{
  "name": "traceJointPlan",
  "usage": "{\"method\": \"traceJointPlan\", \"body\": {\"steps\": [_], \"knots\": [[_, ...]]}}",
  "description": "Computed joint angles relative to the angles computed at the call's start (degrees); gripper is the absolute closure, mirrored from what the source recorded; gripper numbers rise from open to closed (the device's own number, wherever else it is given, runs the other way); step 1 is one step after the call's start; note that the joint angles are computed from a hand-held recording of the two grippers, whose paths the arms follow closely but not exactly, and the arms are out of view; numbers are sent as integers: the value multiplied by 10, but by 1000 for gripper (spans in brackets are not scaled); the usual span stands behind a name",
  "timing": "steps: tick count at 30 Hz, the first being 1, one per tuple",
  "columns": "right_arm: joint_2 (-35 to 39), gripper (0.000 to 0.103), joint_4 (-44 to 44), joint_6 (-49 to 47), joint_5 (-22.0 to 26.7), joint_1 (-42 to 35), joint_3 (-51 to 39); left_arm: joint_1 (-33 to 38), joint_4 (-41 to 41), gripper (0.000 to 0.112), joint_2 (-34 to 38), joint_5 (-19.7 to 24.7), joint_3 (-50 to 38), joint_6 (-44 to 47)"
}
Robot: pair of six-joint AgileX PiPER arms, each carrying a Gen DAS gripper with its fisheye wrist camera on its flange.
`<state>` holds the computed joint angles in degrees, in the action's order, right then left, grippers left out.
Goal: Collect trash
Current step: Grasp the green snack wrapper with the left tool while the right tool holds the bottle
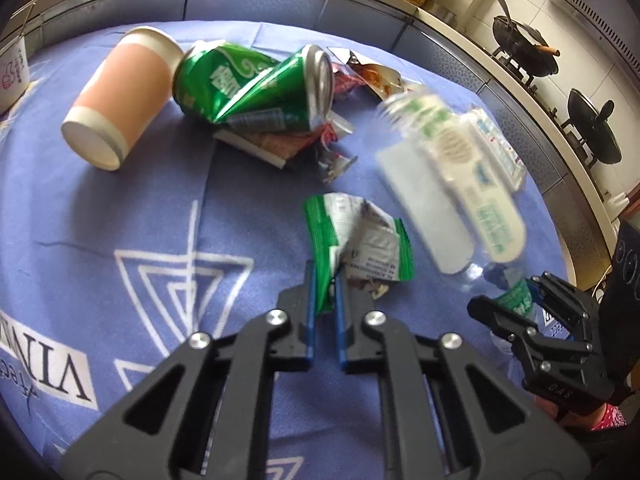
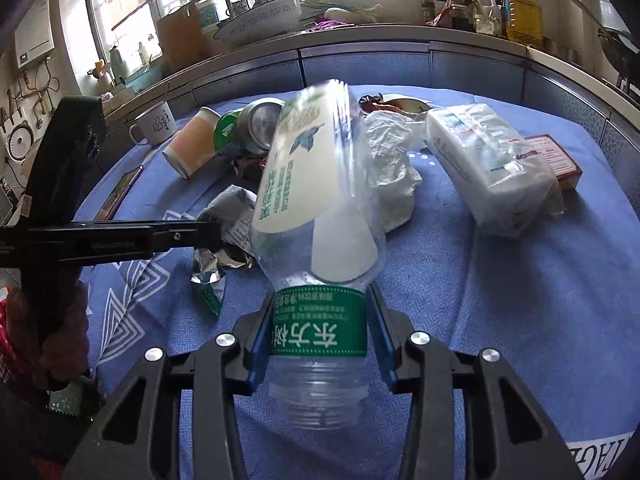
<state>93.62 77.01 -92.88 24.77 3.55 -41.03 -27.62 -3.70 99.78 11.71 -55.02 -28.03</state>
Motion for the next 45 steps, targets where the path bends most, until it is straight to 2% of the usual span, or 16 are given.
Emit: {"method": "traceJointPlan", "body": {"steps": [2, 5, 6, 11, 16, 21, 38, 45], "knots": [[1, 54, -2, 3, -8, 1, 2, -6, 38, 105, -14, -1, 8, -39], [-1, 32, 21, -11, -12, -1, 4, -11, 64, 105, -27, -2, 18, -65], [-2, 28, 27, -15, -6, -5, 4, -12, 69, 105, -30, -1, 19, -70], [-4, 26, -5, 25, 5, -14, -13, -14, 75, 105, -38, -2, 23, -79], [-1, 26, -31, 56, -1, -11, -24, -28, 182, 105, -39, 8, 21, -188], [2, 26, -50, 80, 0, -9, -27, -35, 225, 105, -33, 16, 17, -232], [1, 26, -81, 127, -9, 7, -37, -22, 231, 105, -19, 9, 30, -240], [6, 26, -87, 140, -16, 13, -40, -14, 197, 104, -13, 4, 34, -211]]}}
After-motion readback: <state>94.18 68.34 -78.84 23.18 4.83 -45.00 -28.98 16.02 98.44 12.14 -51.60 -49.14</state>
